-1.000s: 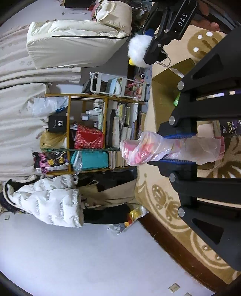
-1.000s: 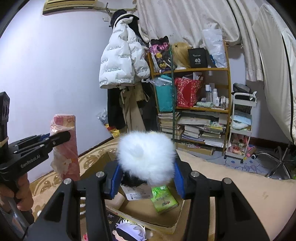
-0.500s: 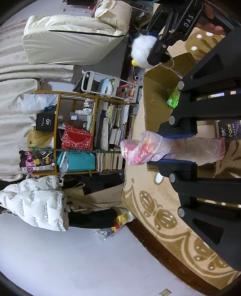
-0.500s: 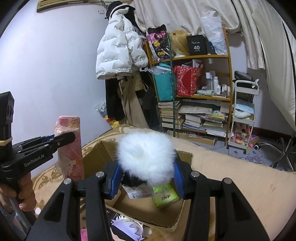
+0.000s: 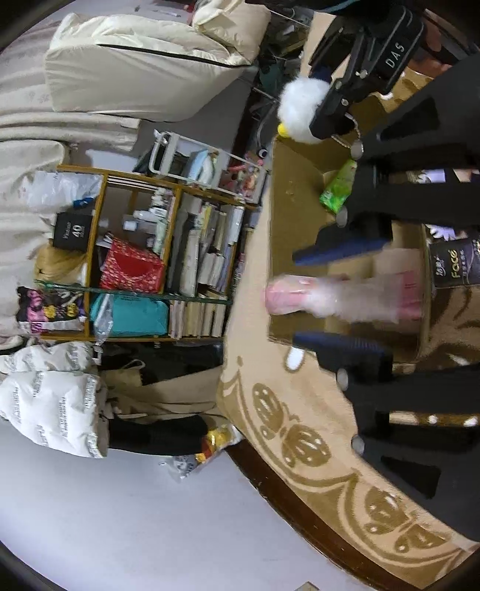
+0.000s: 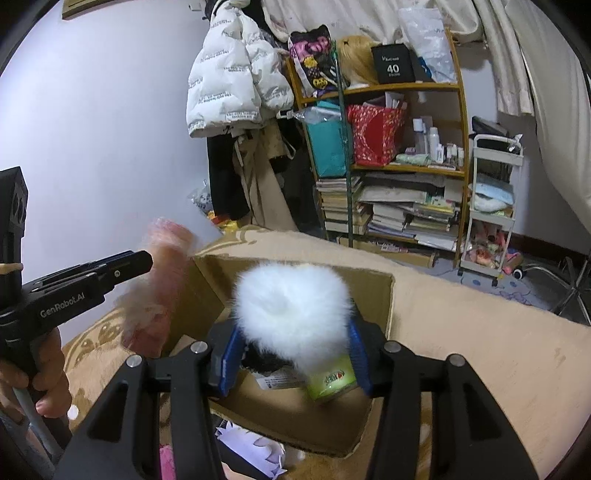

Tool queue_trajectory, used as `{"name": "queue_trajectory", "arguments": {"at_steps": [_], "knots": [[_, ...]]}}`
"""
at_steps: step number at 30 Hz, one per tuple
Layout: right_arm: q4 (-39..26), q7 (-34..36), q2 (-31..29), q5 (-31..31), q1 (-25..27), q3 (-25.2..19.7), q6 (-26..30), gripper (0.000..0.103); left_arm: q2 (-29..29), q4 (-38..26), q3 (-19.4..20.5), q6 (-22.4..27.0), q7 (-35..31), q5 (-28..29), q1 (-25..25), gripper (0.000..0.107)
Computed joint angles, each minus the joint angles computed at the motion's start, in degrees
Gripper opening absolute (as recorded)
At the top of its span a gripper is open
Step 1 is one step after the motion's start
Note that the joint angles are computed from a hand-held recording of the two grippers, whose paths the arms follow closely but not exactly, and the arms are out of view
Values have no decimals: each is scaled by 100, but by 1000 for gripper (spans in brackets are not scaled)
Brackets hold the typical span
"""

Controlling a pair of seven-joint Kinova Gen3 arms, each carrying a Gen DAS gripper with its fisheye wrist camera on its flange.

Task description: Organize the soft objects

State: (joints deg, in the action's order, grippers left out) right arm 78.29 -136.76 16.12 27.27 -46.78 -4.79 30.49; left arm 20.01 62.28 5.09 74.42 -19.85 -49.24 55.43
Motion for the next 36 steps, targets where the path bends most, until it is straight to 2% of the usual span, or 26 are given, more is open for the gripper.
{"name": "queue_trajectory", "arguments": {"at_steps": [4, 7, 10, 13, 17, 18, 23, 26, 32, 36], "knots": [[-19, 195, 30, -251, 140, -99, 29, 54, 141, -220, -3, 314, -250, 89, 23, 53], [-32, 335, 39, -429, 216, -141, 57, 58, 120, -219, -36, 378, -220, 181, 42, 57], [-16, 348, 26, -494, 202, -115, 72, 61, 121, -233, -52, 579, -148, 200, 99, 66], [2, 372, 1, -572, 225, -121, 71, 70, 79, -221, -34, 717, -67, 258, 107, 70], [71, 223, -78, -499, 153, -73, 93, 83, 26, -218, 4, 922, 66, 239, 174, 83], [124, 124, -128, -445, 114, -52, 80, 88, 14, -222, 22, 990, 84, 213, 209, 83], [250, -221, -316, -134, -9, -89, 168, 94, -67, -237, 112, 1217, 151, 172, 314, 91], [340, -563, -447, 181, -124, -117, 252, 101, -144, -216, 179, 1338, 272, 99, 415, 93], [558, -1184, -754, 678, -182, -371, 420, 101, -165, -369, 284, 1709, 357, -15, 643, 99], [668, -1408, -937, 799, -101, -585, 551, 101, -202, -444, 338, 1896, 430, -21, 766, 99]]}}
